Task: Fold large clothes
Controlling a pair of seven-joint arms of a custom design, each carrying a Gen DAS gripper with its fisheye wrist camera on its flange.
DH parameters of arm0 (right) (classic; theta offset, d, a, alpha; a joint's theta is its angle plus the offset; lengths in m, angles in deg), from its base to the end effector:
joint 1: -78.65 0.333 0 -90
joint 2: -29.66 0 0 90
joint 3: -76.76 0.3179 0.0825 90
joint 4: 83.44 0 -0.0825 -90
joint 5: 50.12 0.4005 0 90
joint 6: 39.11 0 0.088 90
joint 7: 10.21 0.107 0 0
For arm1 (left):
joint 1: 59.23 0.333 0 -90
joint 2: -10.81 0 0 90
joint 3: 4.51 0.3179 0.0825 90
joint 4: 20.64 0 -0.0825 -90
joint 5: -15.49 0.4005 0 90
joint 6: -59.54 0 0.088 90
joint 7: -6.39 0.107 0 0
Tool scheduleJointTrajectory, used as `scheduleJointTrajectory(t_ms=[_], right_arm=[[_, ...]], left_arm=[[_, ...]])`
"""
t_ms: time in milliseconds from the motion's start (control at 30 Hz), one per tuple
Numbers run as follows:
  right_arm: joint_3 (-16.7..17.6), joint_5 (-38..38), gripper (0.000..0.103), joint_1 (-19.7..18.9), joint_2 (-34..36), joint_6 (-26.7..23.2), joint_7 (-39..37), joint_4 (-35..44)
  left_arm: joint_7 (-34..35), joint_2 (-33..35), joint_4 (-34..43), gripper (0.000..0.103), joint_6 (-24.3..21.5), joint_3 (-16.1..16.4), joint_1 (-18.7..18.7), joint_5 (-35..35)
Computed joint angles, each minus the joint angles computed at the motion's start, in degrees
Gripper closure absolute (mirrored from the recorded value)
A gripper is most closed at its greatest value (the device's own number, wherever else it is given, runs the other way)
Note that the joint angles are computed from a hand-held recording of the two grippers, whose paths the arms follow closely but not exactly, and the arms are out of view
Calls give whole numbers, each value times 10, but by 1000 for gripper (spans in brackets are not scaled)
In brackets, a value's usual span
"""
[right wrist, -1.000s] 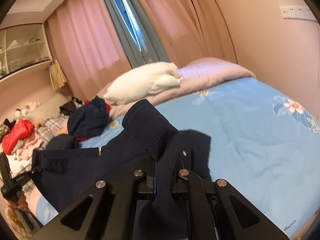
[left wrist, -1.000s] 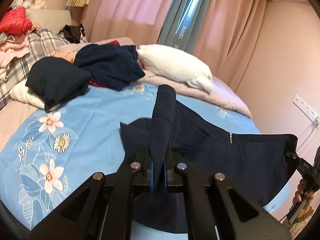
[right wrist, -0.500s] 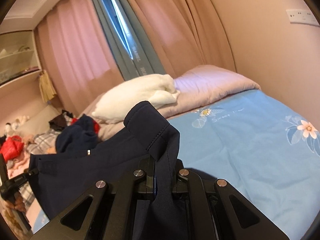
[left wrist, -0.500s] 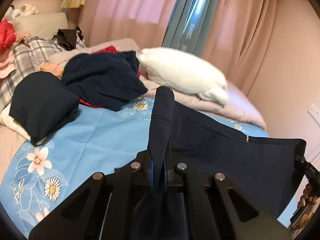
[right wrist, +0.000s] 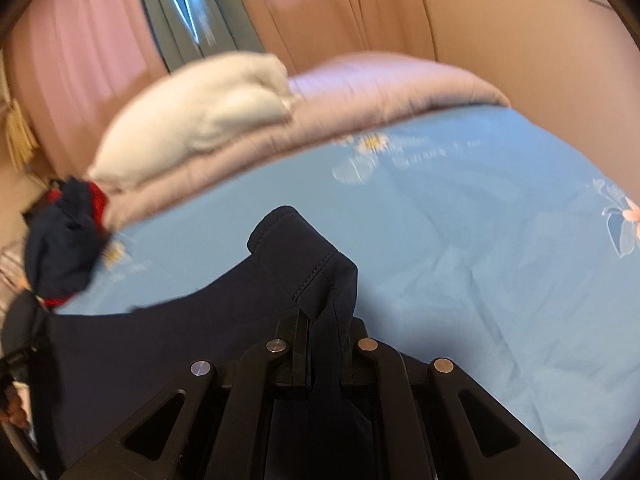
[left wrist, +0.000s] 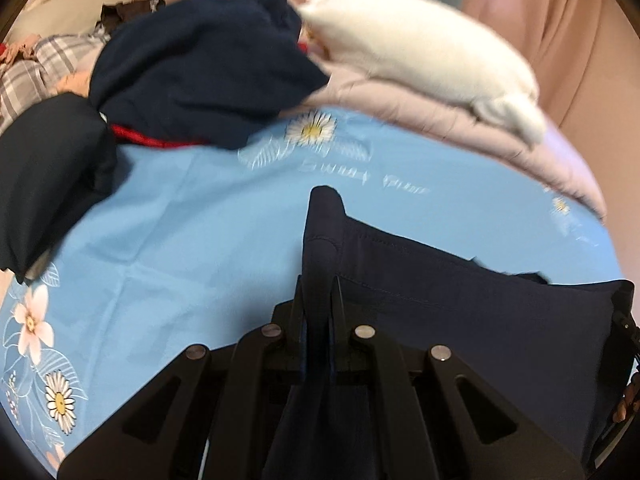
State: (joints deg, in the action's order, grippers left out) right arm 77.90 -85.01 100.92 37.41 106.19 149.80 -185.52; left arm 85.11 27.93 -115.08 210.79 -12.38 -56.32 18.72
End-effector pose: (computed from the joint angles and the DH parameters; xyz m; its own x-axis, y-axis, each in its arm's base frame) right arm 0.6056 0.2686 0.5406 -0.3117 -0.9213 -0.2327 -0.6501 0.3853 -0.6549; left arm 0.7089 -0.0512 0.5177 0.0502 -0.9923 0.1134 -0.7679 -0.1110 -0.6308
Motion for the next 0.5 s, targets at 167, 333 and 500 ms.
scheduleJointTrajectory(t_ms=[167, 333, 500], right_arm=[[1, 36, 95, -1, 18, -30, -26, 9], [-7, 46, 95, 6, 42, -61, -45, 34], [-13, 56, 95, 10, 54, -71, -58, 46]], left_arm=[[-13, 25, 19, 95, -26, 8, -7, 24], [-25, 42, 28, 93, -32, 13, -14, 50], [-34, 60, 42, 91, -40, 14, -15, 60]])
